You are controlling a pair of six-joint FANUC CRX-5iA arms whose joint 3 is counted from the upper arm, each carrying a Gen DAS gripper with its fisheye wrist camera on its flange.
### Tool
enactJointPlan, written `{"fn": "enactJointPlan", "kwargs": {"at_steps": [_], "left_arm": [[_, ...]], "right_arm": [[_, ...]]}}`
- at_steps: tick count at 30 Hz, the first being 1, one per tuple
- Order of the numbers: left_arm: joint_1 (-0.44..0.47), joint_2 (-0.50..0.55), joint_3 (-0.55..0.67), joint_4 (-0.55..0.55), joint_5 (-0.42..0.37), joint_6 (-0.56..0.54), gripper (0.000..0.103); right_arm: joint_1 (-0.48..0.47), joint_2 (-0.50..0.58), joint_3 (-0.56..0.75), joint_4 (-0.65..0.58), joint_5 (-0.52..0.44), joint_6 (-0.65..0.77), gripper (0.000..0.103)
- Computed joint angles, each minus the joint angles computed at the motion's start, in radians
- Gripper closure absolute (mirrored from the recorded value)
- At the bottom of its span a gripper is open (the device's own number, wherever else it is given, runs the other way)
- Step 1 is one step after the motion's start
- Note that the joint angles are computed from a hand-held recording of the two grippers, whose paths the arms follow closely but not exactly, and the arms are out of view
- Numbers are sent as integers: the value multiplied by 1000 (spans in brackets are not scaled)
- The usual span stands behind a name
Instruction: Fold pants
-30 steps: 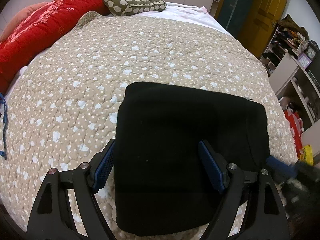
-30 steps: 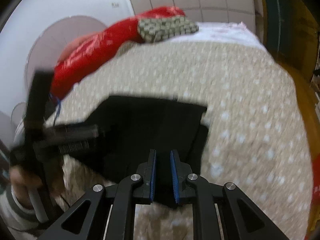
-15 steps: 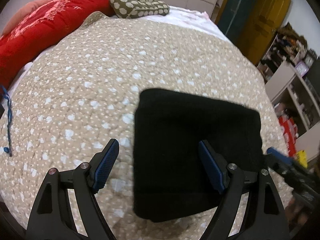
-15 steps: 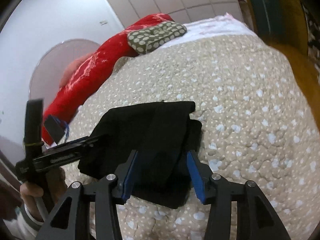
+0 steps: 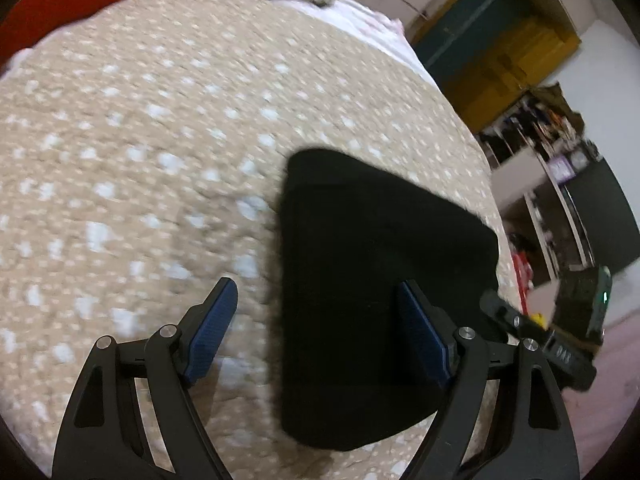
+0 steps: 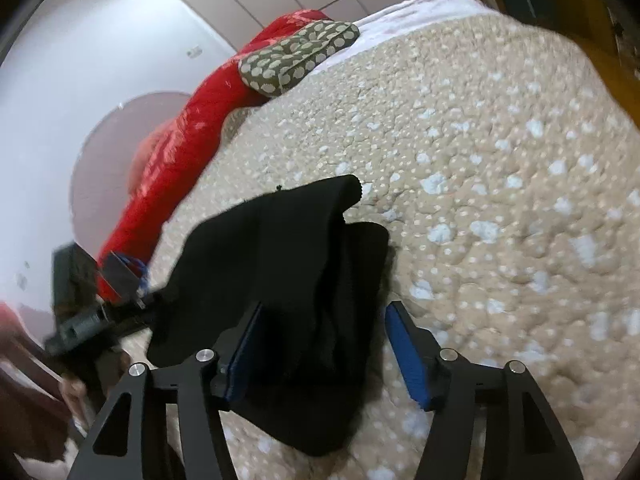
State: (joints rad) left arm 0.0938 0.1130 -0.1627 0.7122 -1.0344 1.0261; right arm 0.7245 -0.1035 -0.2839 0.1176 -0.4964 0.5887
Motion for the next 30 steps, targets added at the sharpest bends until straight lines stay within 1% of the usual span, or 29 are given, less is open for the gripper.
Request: {"fn": "enactJointPlan", "kwargs": {"at_steps": [2,4,6,7,8,9,10,11,12,14,16,17,20,24,25,26,27,28,29,30], "left_arm": [[-16,2,-10,6,20,-13,9],[-35,-9,-29,5,70,-19,8],[-51,-7,-25,-8,92,-16,8],[-57,-5,-20,-13,94,-19,10],[-62,-5,-18,-10,95,-32,24],[-66,-4,-13,2,85,-59,32],[-71,-3,6,-21,79,-47,33],[-76,4,24,-31,73,-39,35],[-76,9,37,-25,66,-44,38],[-76,22,61,1,64,-64,39],[-80,43,106,10,75,-54,39],[-80,49,119,9,81,-51,39],[-96,94,199,-24,115,-19,39],[-106,182,306,-87,112,37,39],[-115,213,350,-155,107,86,39],[-116,227,374,-214,98,129,39],[-116,250,392,-243,85,156,37],[-110,256,390,-220,80,153,37],[-102,251,376,-193,83,143,37],[-99,248,380,-200,76,143,37]], "right_arm": [[-12,17,21,-64,17,52,42],[-10,29,18,-49,42,39,40],[-5,32,-2,-1,78,-12,39],[0,34,-12,38,90,-53,42],[6,35,-22,85,98,-97,47],[13,38,-26,130,99,-130,51],[13,39,-27,160,98,-150,60],[13,36,-29,183,98,-166,65],[9,33,-18,168,103,-144,66],[3,29,-3,170,109,-122,66],[-4,35,14,217,112,-127,66],[-10,39,24,220,114,-118,67],[-34,82,79,229,123,-103,67],[-78,160,147,203,145,-72,65],[-87,178,162,181,137,-49,64],[-98,209,210,112,88,15,63],[-110,251,279,43,-14,75,62],[-117,283,316,12,-77,105,59],[-124,281,324,-21,-88,138,59],[-122,257,296,-5,-63,128,59]]}}
